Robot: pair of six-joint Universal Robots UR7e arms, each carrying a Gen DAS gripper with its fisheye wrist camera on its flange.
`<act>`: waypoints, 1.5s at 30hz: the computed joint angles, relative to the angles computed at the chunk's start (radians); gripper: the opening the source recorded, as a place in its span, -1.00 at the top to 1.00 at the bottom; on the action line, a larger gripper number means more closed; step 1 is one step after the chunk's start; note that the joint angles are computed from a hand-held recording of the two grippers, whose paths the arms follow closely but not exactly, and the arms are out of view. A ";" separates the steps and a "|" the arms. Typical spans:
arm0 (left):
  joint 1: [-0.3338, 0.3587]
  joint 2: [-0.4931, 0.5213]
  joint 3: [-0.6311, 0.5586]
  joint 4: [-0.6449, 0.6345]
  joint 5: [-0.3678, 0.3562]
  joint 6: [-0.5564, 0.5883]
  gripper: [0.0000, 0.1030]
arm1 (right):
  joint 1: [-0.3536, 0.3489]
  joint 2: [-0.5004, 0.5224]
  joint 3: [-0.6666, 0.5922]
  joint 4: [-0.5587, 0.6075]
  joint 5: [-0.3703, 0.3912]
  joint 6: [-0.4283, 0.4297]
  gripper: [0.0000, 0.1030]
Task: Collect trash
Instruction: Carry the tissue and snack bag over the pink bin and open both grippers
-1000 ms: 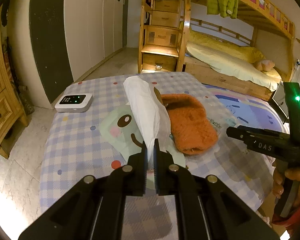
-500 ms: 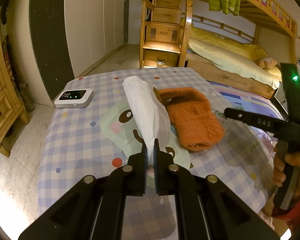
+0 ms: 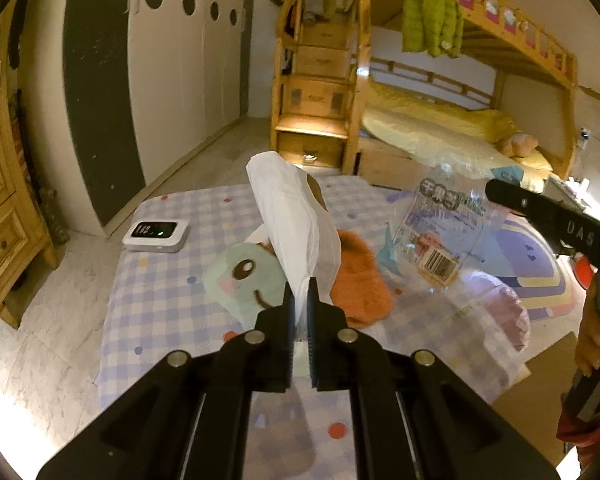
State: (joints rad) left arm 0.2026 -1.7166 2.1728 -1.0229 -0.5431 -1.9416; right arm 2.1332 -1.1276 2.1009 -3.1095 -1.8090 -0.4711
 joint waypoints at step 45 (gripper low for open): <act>0.383 0.816 -0.207 -1.709 -0.181 1.486 0.21 | -0.411 -0.111 0.062 -0.291 -0.250 -0.051 0.91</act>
